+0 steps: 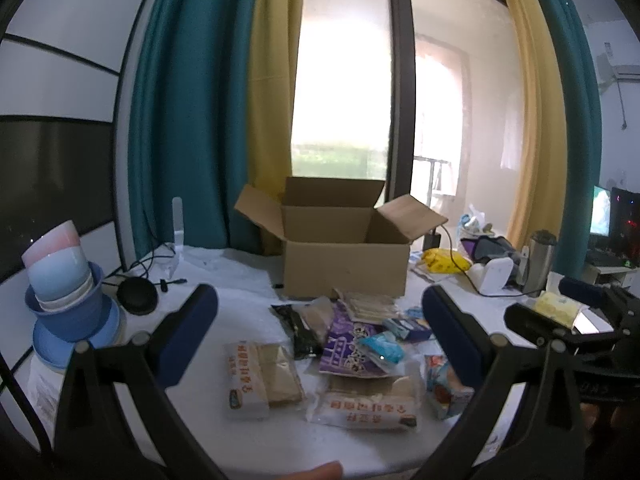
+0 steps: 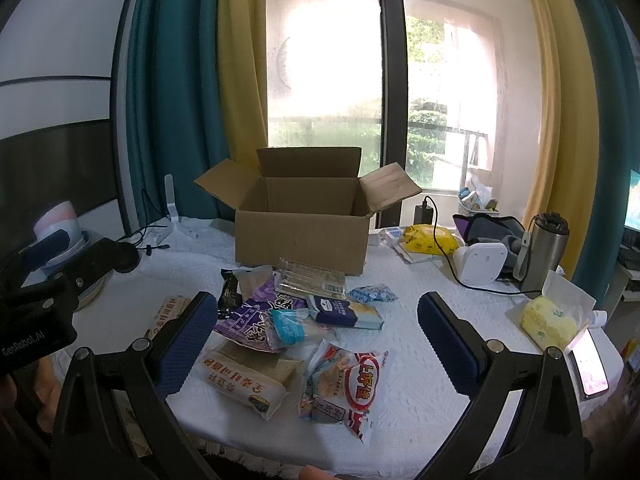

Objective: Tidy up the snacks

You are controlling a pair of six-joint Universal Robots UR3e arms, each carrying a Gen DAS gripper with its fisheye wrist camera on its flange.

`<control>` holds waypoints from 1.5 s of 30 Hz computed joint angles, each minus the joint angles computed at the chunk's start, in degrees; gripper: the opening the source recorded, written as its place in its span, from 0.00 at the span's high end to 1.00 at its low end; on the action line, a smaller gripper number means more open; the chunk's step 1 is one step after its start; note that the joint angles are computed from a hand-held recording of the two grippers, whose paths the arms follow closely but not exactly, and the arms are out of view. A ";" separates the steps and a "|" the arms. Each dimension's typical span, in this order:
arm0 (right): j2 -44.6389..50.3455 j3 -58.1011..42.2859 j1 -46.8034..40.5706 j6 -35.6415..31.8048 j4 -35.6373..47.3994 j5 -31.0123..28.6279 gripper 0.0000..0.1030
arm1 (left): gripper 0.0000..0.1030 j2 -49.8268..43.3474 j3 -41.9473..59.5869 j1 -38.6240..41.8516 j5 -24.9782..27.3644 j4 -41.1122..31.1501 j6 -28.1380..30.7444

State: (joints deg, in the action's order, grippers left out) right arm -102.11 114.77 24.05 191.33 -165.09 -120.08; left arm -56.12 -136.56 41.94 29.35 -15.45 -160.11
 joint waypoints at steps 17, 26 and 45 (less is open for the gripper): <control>0.05 0.13 -0.25 0.11 0.01 0.25 0.01 | 0.00 -0.34 1.21 0.28 -0.28 -0.70 -0.11; 0.03 0.27 -0.22 0.14 -0.12 0.21 0.01 | 0.00 -0.18 0.86 -0.07 -0.08 -0.08 -0.41; 0.25 0.22 0.13 0.31 -0.17 -0.11 0.01 | 0.00 -0.10 0.63 0.08 -0.27 -0.04 -0.26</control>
State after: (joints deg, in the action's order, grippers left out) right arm -101.86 114.99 24.18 191.64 -165.26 -120.20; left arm -56.23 -135.94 42.01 29.08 -15.49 -160.37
